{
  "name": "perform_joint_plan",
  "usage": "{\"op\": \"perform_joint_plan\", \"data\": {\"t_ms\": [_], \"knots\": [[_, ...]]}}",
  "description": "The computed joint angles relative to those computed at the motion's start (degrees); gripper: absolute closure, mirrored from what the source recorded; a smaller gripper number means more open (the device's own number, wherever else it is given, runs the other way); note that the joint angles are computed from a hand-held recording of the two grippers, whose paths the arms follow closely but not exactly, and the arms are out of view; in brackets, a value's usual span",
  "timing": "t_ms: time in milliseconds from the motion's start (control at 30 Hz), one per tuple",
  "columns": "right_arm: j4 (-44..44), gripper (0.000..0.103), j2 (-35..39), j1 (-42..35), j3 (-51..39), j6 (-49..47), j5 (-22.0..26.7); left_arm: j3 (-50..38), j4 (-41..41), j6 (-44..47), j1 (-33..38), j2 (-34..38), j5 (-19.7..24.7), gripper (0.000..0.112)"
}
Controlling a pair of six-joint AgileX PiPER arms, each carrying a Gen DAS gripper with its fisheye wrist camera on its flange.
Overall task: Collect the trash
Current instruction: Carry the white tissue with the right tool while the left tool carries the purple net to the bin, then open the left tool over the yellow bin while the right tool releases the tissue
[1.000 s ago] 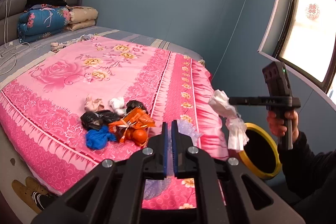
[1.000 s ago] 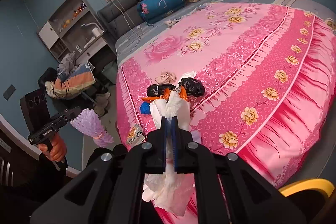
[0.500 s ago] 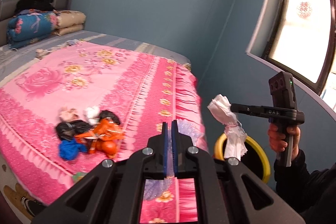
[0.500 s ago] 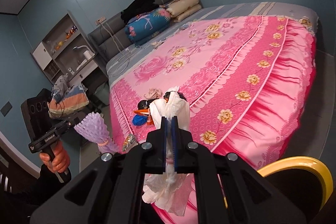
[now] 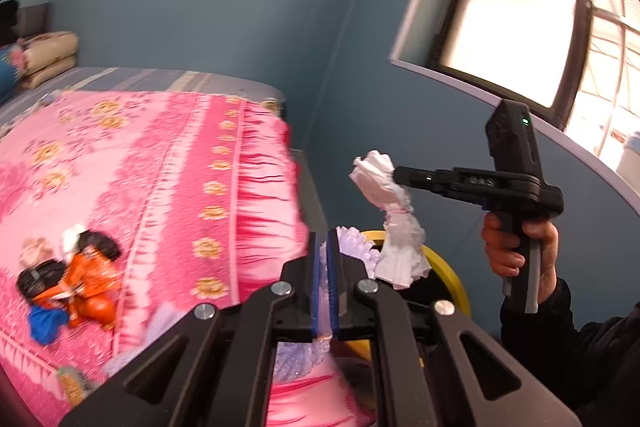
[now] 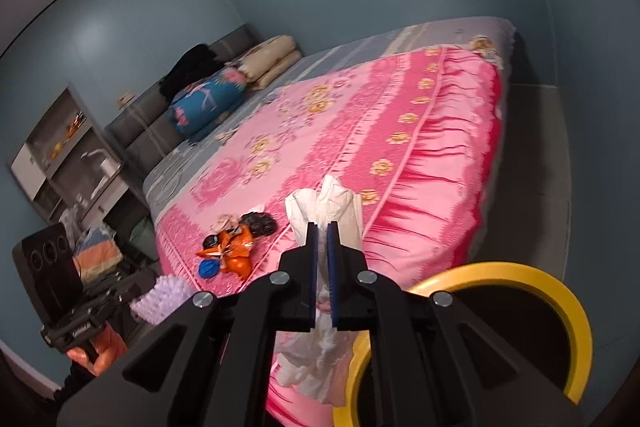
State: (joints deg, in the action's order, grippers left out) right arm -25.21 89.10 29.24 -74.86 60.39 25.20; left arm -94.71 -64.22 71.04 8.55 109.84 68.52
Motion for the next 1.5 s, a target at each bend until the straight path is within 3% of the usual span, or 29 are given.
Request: {"op": "perform_joint_plan", "data": {"t_ms": [267,433,567,900,1367,1400,1500], "knots": [[-14.16,0.098,-6.26,-0.94,7.25,15.73,4.62,4.59,0.99,-0.66,-7.9,-3.24,-3.07,0.109],[-13.46,0.098,-7.99,-2.93,10.14,16.5,5.43,5.46,2.58,-1.96,-12.34,-3.95,-4.74,0.109],[-19.03,0.098,-7.93,-1.0,10.42,21.33,12.69,7.04,4.19,-2.79,-15.7,-4.27,-6.93,0.109],[-17.83,0.098,-9.19,-2.67,13.49,21.14,11.76,8.57,9.93,-5.42,-21.94,-2.95,-12.03,0.109],[-20.64,0.097,-10.57,-3.79,16.1,25.35,11.44,6.99,11.04,-8.05,-24.77,-0.48,-11.88,0.109],[-20.58,0.097,-10.75,-3.91,16.23,25.43,11.46,6.85,11.16,-8.4,-24.69,-0.28,-11.69,0.107],[-20.54,0.095,-11.13,-4.15,16.45,26.01,11.78,6.37,11.25,-9.88,-24.01,0.25,-11.37,0.076]]}}
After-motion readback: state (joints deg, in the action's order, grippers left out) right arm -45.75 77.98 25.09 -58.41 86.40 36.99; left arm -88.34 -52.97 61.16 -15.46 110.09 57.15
